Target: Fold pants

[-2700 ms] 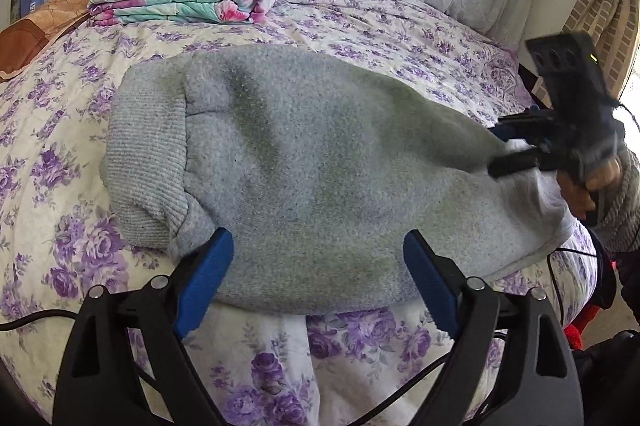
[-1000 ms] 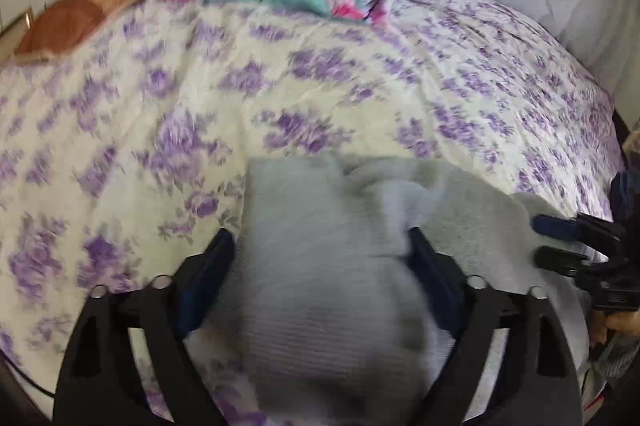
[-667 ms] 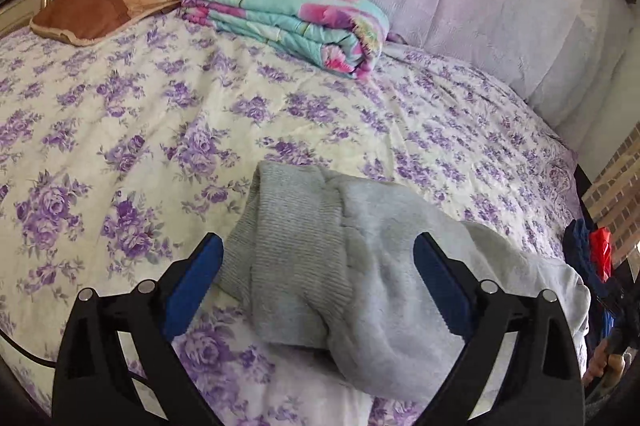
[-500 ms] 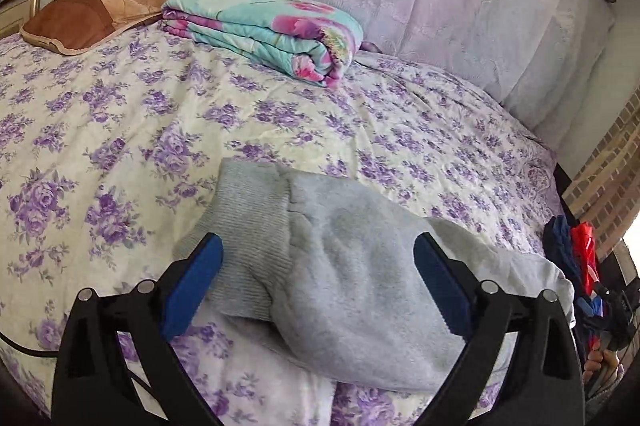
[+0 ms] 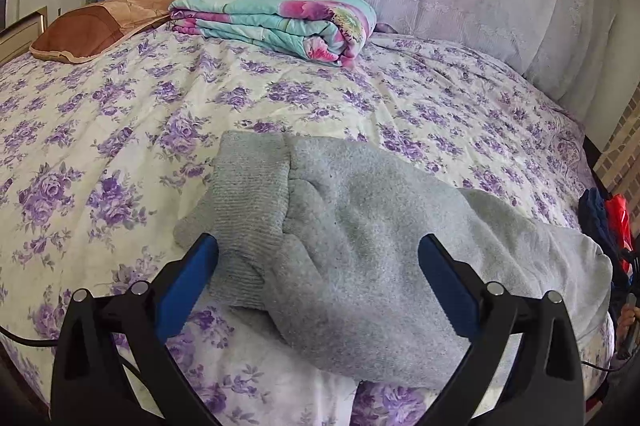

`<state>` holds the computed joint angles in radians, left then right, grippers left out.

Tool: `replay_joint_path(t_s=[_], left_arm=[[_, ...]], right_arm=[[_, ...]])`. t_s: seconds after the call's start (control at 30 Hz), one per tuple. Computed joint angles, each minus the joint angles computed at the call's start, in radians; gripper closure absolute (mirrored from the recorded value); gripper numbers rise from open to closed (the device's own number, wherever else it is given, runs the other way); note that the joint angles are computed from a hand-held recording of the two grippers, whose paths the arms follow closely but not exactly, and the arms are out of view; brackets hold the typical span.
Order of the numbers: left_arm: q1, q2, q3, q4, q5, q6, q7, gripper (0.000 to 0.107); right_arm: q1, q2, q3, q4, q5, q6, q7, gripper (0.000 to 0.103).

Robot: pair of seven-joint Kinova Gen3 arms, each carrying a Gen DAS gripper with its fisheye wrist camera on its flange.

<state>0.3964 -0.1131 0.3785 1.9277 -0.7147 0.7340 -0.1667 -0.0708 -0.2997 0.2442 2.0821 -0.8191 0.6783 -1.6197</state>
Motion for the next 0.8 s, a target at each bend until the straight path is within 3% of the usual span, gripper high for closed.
replay_joint_path(t_s=[0.07,0.13,0.17,0.23,0.37,0.5,0.67,0.7,0.77,0.8], left_arm=[[-0.001,0.001,0.005,0.006,-0.012,0.000,0.022,0.010],[0.002,0.006,0.010,0.004,-0.023,0.013,0.039,0.010],[0.004,0.005,0.007,0.003,-0.022,0.014,0.040,0.010],[0.006,-0.011,-0.006,0.007,-0.002,-0.002,0.036,0.010],[-0.028,-0.061,-0.005,0.025,0.030,-0.055,0.026,0.010],[-0.066,-0.069,0.005,0.026,0.088,-0.087,-0.022,0.010],[-0.078,-0.057,0.014,0.027,0.141,-0.084,-0.088,0.010],[-0.079,-0.064,0.015,0.029,0.148,-0.082,-0.098,0.010],[-0.086,-0.089,0.021,0.037,0.159,-0.084,-0.111,0.010],[-0.093,-0.104,0.025,0.040,0.164,-0.087,-0.115,0.010]], right_arm=[[-0.003,0.008,0.011,0.007,-0.010,0.002,0.018,0.061],[0.000,0.000,0.013,0.018,-0.011,-0.008,0.032,0.076],[-0.007,-0.014,0.019,0.028,-0.024,-0.020,0.049,0.083],[-0.023,-0.080,0.001,0.044,-0.015,-0.066,0.039,0.084],[0.077,-0.229,-0.160,0.013,0.135,-0.048,-0.102,0.085],[0.145,-0.280,-0.236,-0.006,0.296,0.055,-0.238,0.085],[0.082,-0.230,-0.125,0.094,0.306,0.044,-0.300,0.082],[0.078,-0.242,-0.132,0.084,0.323,0.050,-0.320,0.079],[0.111,-0.278,-0.188,0.034,0.394,0.105,-0.397,0.048],[0.112,-0.297,-0.201,0.017,0.421,0.130,-0.420,0.042]])
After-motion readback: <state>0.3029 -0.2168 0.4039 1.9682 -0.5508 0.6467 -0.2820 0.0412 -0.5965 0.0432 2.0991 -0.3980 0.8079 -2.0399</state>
